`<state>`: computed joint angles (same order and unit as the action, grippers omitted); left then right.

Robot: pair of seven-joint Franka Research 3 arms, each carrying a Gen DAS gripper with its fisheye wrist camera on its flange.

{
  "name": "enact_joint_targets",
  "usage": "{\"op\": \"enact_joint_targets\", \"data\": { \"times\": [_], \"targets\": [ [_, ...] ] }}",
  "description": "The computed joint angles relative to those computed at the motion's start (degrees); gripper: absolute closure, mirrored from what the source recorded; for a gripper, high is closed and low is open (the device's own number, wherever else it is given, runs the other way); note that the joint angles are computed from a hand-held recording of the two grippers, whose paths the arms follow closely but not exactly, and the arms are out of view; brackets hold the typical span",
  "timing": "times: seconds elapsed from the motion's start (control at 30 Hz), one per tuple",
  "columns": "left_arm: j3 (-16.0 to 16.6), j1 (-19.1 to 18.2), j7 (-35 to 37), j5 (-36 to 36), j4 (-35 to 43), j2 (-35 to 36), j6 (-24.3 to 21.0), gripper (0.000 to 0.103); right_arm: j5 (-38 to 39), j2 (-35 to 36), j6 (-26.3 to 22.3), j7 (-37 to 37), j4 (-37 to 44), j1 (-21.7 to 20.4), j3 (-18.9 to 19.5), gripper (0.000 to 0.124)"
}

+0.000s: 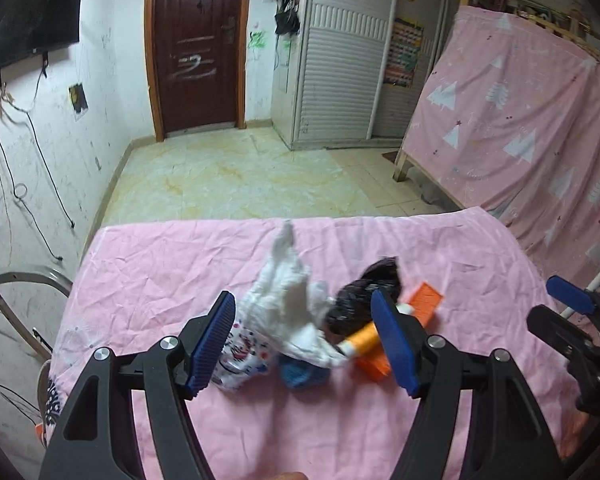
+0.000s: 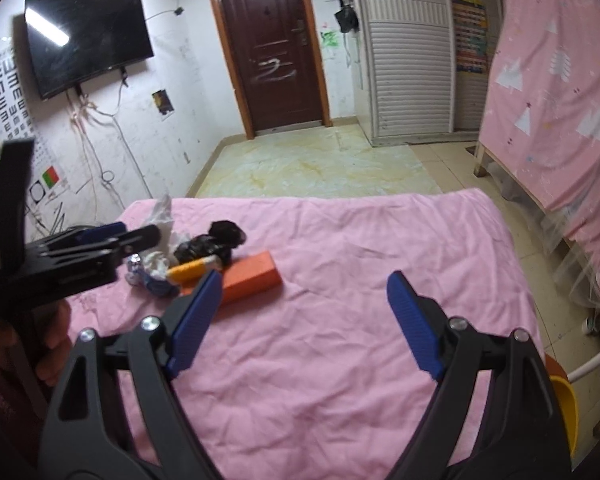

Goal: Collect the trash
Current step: 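Grasp the white tissue with the left tool while the right tool grasps the black plastic bag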

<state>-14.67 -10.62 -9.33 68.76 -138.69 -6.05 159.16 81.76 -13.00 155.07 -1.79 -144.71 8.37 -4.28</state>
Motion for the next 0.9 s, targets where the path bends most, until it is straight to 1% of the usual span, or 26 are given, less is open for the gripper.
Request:
{"op": "enact_joint_targets", "data": {
  "times": [0.13,0.27,0.33,0.4,0.43,0.5,0.53,0.57,0.6,0.7,0.8,0.9],
  "targets": [
    [1.28,1.14,0.32,0.38,-0.04,1.34,2.46,0.042,-0.45,1.13,0.67,0.50,1.15,1.06,1.12,0.039],
    [2.04,1.97,-2.03,3.59,0.54,2.70,4.97,0.042,-1.60,2.97,1.65,1.77,2.79,2.01,2.08,0.039],
    [2.33,2.13,-3.10,5.08,0.94,3.33,5.81,0.045,-2.21,4.02,1.86,2.44,3.72,2.37,2.42,0.039],
    [2.61,2.12,-3.14,5.73,1.22,3.97,6.51,0.056,-2.95,5.16,2.02,3.30,4.70,2.78,2.90,0.039],
    [2.77,2.12,-3.34,6.05,1.32,4.20,6.90,0.059,-3.21,5.52,2.19,3.52,5.03,2.93,3.08,0.039],
    [2.99,2.04,-3.32,6.50,1.53,4.67,7.46,0.070,-3.65,6.41,2.58,3.84,5.81,3.29,3.52,0.039],
    [3.13,2.02,-3.16,6.56,1.50,4.73,7.70,0.075,-4.10,7.07,2.71,4.20,6.41,3.50,3.79,0.039],
    [3.23,2.00,-2.77,6.50,1.41,4.76,7.76,0.082,-4.45,7.59,2.72,4.44,6.84,3.57,3.90,0.039],
    [3.24,1.94,-3.15,6.82,1.39,4.68,7.57,0.086,-4.90,8.01,2.73,4.88,7.24,3.64,4.07,0.039],
    [3.40,2.14,-7.20,9.52,0.96,3.63,7.32,0.090,-6.32,9.53,2.70,6.19,8.71,4.00,4.77,0.039],
    [3.48,2.86,-12.19,12.89,0.03,1.89,7.60,0.091,-7.54,11.10,2.57,6.69,10.14,4.33,5.44,0.039],
    [3.52,3.72,-16.39,15.86,-0.93,0.29,8.19,0.091,-12.05,12.93,0.69,9.75,11.55,4.35,5.98,0.039]
  ]
}}
